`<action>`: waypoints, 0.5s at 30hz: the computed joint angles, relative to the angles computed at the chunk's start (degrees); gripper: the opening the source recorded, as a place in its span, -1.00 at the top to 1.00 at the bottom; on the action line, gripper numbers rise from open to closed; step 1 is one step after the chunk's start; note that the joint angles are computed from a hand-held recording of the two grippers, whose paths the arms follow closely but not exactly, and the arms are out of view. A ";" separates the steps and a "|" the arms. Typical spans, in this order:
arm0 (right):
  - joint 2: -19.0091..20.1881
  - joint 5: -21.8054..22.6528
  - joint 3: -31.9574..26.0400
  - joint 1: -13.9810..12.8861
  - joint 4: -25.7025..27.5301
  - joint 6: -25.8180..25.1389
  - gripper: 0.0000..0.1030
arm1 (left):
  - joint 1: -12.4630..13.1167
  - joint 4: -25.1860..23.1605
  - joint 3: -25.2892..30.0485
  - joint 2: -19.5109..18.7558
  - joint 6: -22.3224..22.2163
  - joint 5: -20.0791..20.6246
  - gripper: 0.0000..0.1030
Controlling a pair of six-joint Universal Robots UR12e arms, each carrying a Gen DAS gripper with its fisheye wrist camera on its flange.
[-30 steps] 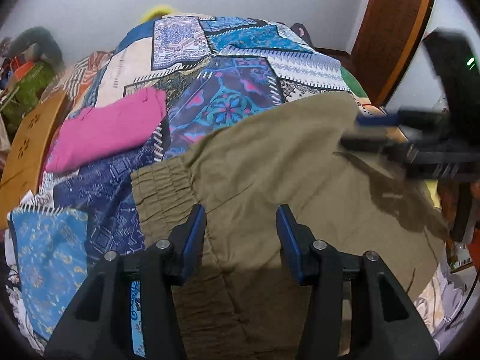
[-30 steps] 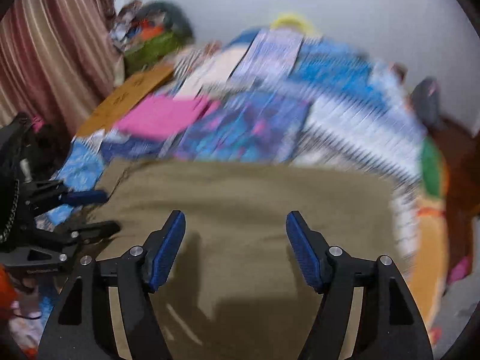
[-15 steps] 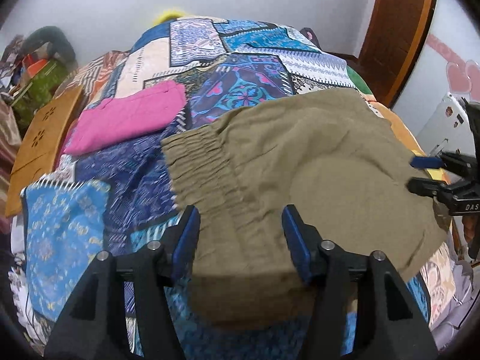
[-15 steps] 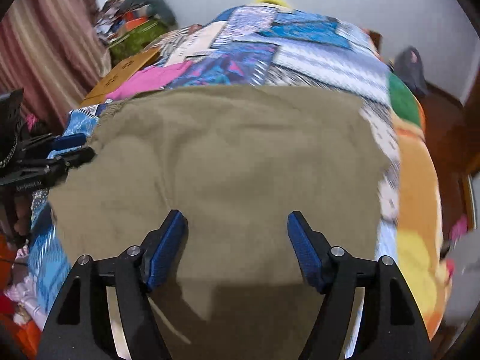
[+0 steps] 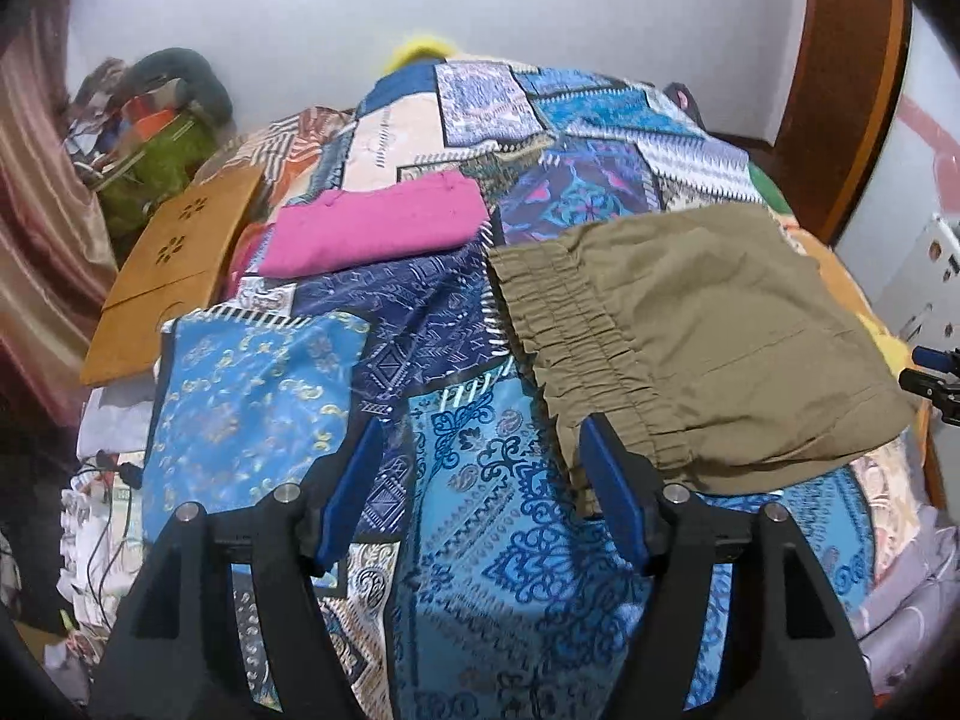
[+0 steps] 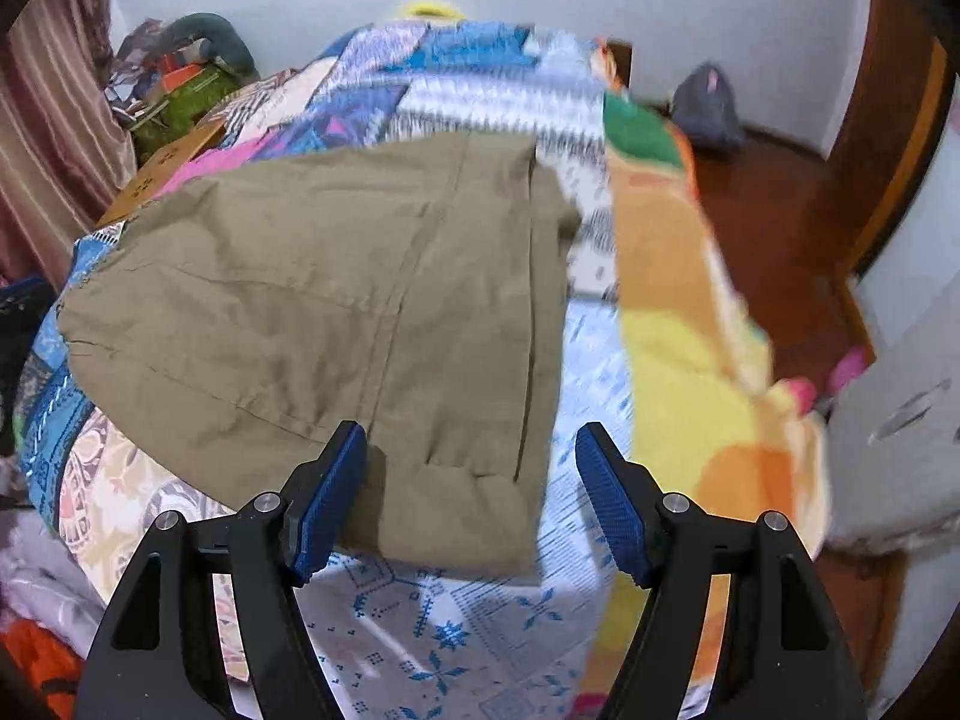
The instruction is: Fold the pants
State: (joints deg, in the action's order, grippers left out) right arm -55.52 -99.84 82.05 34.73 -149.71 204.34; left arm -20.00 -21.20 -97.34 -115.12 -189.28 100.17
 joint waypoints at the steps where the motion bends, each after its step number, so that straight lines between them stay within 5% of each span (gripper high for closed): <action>1: -0.04 -0.21 -0.12 0.06 -0.99 -0.31 -0.33 | 0.12 0.57 -0.40 0.50 -0.38 -1.06 -0.32; 9: 2.38 1.70 -4.27 1.19 -10.25 -3.75 -0.34 | 0.49 1.44 -0.95 1.24 -4.83 -13.91 -0.67; 15: 6.55 5.16 -9.80 2.15 -8.83 -6.94 -0.34 | 0.62 -1.69 -0.86 -0.07 -7.34 -21.42 -0.67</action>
State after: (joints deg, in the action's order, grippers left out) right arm -48.97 -94.69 72.25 36.88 -158.54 197.40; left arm -19.38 -22.89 -98.20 -115.19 -196.62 78.75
